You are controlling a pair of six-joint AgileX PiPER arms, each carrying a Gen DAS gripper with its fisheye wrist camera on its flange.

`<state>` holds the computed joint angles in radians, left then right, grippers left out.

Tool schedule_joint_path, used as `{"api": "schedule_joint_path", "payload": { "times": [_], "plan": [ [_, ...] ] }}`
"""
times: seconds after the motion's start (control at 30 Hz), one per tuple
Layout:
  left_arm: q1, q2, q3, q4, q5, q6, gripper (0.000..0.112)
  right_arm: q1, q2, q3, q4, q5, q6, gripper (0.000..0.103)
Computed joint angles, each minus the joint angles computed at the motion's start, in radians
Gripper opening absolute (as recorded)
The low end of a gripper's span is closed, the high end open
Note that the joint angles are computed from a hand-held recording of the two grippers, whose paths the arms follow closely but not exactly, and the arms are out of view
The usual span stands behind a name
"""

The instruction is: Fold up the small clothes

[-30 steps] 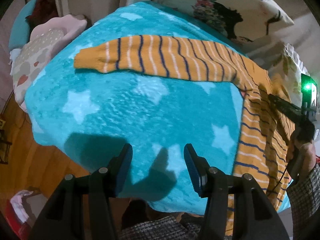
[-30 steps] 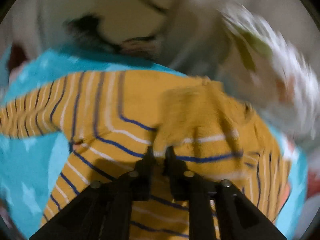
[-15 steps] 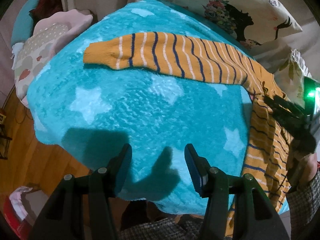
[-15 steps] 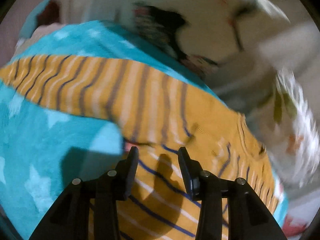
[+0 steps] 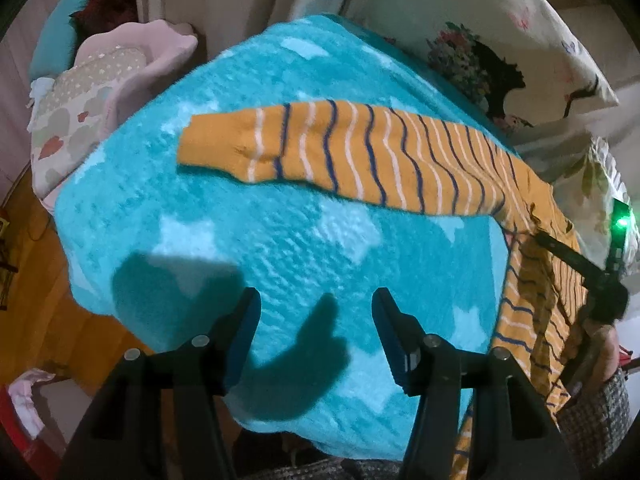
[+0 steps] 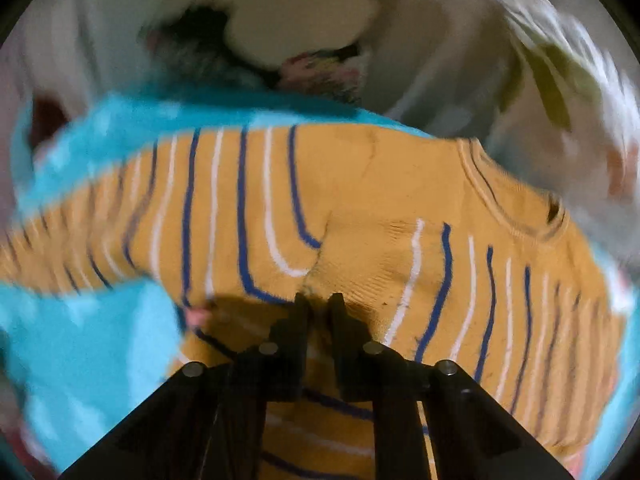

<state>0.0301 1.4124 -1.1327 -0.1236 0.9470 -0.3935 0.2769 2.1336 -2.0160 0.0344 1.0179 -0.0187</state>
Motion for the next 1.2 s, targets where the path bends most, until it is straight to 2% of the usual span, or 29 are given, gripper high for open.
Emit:
{"api": "schedule_joint_path", "payload": {
  "times": [0.07,0.23,0.33,0.4,0.53,0.57,0.63,0.67,0.7,0.87,0.93,0.97,1.0,1.07,1.2],
  "plan": [
    [0.036,0.008,-0.006,-0.003,0.000,0.013,0.059,-0.025,0.005,-0.038,0.053,0.026,0.000,0.008],
    [0.112,0.044,-0.032,0.008,-0.034,0.025,0.061,0.007,0.079,-0.188,0.047,0.112,-0.009,0.008],
    [0.162,0.082,-0.061,-0.006,-0.050,0.050,0.062,0.021,0.107,-0.234,0.159,0.179,-0.074,0.008],
    [0.182,0.119,-0.093,0.002,-0.056,0.064,0.066,0.044,0.091,-0.217,0.155,0.169,-0.091,0.008],
    [0.250,0.201,-0.138,-0.139,-0.055,0.173,0.067,0.048,0.021,-0.140,0.168,0.141,-0.072,0.009],
    [0.276,0.229,-0.146,-0.215,-0.059,0.219,0.068,0.047,-0.004,-0.111,0.167,0.130,-0.065,0.013],
    [0.291,0.251,-0.145,-0.271,-0.085,0.238,0.074,0.036,-0.060,-0.038,0.176,0.106,-0.053,0.022],
    [0.291,0.257,-0.148,-0.284,-0.119,0.235,0.078,0.022,-0.101,0.016,0.184,0.088,-0.051,0.024],
    [0.291,0.271,-0.162,-0.290,-0.120,0.229,0.079,0.013,-0.132,0.057,0.185,0.073,-0.047,0.024],
    [0.280,0.334,-0.237,-0.264,-0.143,0.162,0.081,-0.045,-0.322,0.316,0.135,-0.014,0.026,0.024],
    [0.278,0.356,-0.280,-0.239,-0.121,0.136,0.060,-0.074,-0.391,0.409,0.099,-0.037,0.067,0.024],
    [0.275,0.383,-0.327,-0.233,-0.081,0.141,0.030,-0.090,-0.418,0.446,0.087,-0.047,0.084,0.024],
    [0.280,0.401,-0.353,-0.258,-0.050,0.164,0.016,-0.110,-0.446,0.485,0.083,-0.057,0.095,0.024],
    [0.275,0.400,-0.371,-0.268,-0.035,0.150,0.015,-0.160,-0.488,0.542,0.089,-0.070,0.107,0.024],
    [0.189,0.341,-0.407,-0.211,-0.033,0.097,0.014,-0.243,-0.535,0.601,0.120,-0.081,0.086,0.024]
  ]
}}
